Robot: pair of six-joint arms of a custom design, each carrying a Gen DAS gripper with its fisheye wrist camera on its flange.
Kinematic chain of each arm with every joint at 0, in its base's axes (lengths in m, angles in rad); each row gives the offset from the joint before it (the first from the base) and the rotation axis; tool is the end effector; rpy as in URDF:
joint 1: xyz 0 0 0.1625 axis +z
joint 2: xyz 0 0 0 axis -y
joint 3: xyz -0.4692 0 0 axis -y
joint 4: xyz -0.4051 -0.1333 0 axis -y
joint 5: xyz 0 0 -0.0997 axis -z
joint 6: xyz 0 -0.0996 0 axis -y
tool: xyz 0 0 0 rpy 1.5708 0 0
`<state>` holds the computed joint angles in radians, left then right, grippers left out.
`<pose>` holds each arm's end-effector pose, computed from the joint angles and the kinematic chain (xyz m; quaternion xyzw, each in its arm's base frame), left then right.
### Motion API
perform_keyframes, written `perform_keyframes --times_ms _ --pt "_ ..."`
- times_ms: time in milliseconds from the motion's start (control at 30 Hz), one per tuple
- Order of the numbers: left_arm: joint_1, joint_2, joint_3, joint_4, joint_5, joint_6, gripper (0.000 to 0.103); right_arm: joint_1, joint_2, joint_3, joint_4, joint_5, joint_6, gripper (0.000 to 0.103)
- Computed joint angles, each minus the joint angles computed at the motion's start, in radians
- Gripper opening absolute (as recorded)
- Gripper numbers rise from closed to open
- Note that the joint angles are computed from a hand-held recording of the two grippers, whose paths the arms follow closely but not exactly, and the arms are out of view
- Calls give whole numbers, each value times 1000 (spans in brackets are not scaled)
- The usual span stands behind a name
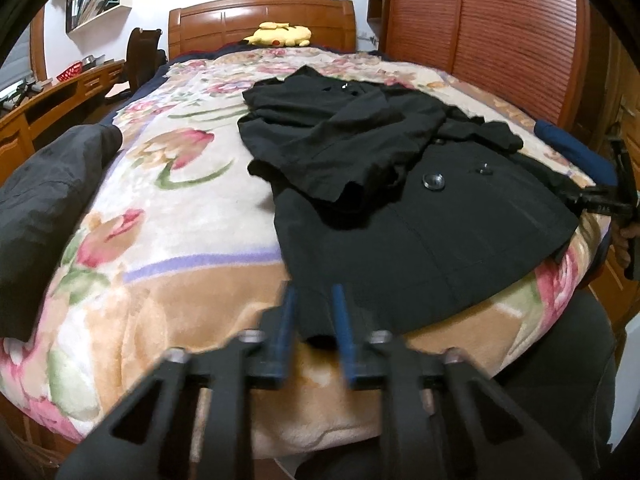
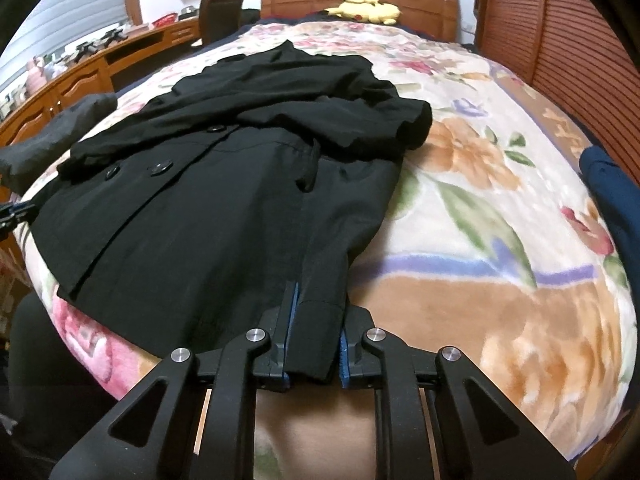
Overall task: Fold large clothes
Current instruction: 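Close both grippers on the coat hem, then lift the hem with both grippers and fold it over toward the collar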
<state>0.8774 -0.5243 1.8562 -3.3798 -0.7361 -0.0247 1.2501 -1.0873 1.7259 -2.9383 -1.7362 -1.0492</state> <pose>-0.2378 -0.6102 -0.0098 0.2010 0.8705 -0.3406 0.2928 -0.1044 -0.6852 0.3296 0.3042 -0.8805 0.2263 0.2845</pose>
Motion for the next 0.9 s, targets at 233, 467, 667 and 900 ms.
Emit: perform_keyframes --times_ms 233,467,667,900 --pt "-57 -1 2 -105 58 90 0 9 -15 15 -29 11 -37 6" --pt "-112 -29 37 -240 72 170 0 4 -97 58 -45 164 -15 5" --pt "-155 -46 64 -339 88 241 0 24 -153 84 -46 218 -21 4" --pt "-200 -69 92 -464 120 320 0 54 -218 127 -52 244 -36 4"
